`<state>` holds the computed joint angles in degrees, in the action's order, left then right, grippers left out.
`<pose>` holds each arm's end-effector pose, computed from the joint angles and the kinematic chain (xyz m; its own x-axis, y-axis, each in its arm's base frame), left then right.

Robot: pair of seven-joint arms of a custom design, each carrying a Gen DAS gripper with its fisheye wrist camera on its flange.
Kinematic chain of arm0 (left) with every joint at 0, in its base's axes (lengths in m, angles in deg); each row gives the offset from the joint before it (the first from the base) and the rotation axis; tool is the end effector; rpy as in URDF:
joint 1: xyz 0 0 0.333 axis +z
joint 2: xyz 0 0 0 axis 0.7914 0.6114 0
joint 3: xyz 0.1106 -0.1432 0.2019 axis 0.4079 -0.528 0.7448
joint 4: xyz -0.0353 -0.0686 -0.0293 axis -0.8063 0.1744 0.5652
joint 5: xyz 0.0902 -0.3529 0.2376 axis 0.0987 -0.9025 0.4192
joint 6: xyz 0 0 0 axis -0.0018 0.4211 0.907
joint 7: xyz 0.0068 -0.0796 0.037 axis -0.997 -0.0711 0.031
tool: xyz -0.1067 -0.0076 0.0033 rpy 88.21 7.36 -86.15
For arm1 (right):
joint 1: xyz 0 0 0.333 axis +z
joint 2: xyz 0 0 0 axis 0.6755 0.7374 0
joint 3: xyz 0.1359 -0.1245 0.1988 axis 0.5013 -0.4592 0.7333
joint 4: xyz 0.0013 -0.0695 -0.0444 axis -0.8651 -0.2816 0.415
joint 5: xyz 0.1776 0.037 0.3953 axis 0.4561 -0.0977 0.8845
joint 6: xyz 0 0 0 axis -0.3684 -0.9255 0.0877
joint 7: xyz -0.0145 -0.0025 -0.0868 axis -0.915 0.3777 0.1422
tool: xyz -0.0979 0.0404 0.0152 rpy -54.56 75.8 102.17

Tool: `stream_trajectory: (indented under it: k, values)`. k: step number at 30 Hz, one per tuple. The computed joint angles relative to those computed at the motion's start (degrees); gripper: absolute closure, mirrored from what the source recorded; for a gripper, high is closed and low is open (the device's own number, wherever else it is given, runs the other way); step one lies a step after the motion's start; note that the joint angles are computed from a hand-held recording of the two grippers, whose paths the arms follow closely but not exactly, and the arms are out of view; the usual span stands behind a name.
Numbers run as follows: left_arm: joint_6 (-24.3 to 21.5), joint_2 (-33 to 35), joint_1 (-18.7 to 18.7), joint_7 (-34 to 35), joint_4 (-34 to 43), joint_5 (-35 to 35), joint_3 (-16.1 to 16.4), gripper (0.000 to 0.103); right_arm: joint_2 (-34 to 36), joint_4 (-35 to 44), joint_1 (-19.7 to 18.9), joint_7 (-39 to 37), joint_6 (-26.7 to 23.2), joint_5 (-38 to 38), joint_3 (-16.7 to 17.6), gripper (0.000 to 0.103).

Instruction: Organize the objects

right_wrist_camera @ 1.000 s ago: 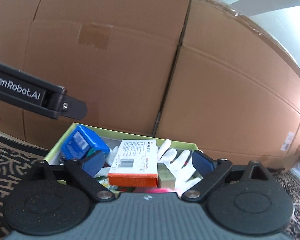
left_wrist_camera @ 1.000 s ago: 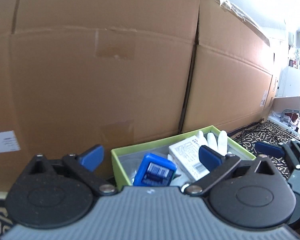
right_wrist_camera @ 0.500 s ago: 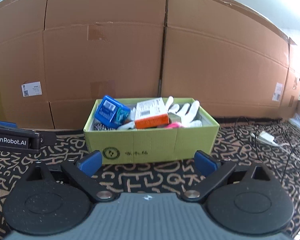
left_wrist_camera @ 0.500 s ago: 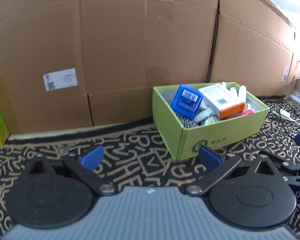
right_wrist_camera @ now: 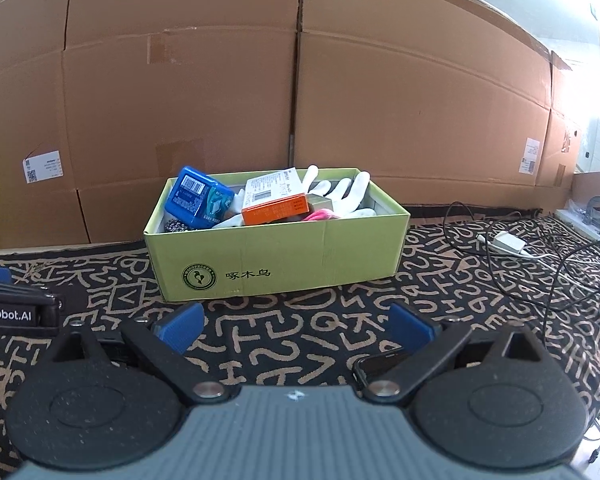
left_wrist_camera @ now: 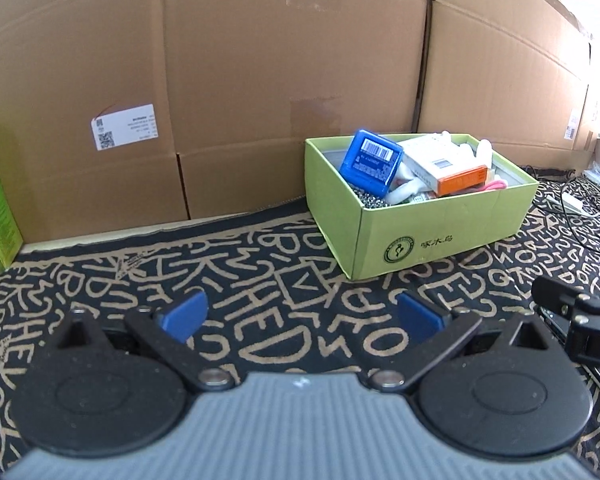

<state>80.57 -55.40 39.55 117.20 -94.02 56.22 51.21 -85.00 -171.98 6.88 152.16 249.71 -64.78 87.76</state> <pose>0.5432 -0.1980 0.5234 -0.2972 -0.9548 0.0092 -0.5522 0.1641 -0.8174 0.4712 0.1490 0.4609 -0.1727 -0.9843 0.0358 -0.4280 0.0423 -0.9028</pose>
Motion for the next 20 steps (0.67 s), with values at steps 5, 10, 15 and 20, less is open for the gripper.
stream_trajectory:
  k: [5,10,15,20]
  values:
    - [-0.4,0.1,-0.3,0.6,0.2,-0.5,0.2,0.0,0.6,0.2,0.1,-0.3,0.2,-0.1,-0.3,0.002]
    - [-0.3,0.1,-0.3,1.0,0.0,-0.7,0.2,0.0,0.7,0.1,0.4,-0.2,0.3,0.2,-0.5,0.002]
    - [0.2,-0.2,-0.2,0.9,-0.4,-0.2,0.1,0.0,0.5,-0.1,0.5,-0.1,0.5,0.6,-0.6,0.002]
    - [0.2,-0.3,-1.4,3.0,-0.5,-2.1,1.2,0.0,0.9,0.2,0.4,-0.2,0.6,0.8,-0.5,0.002]
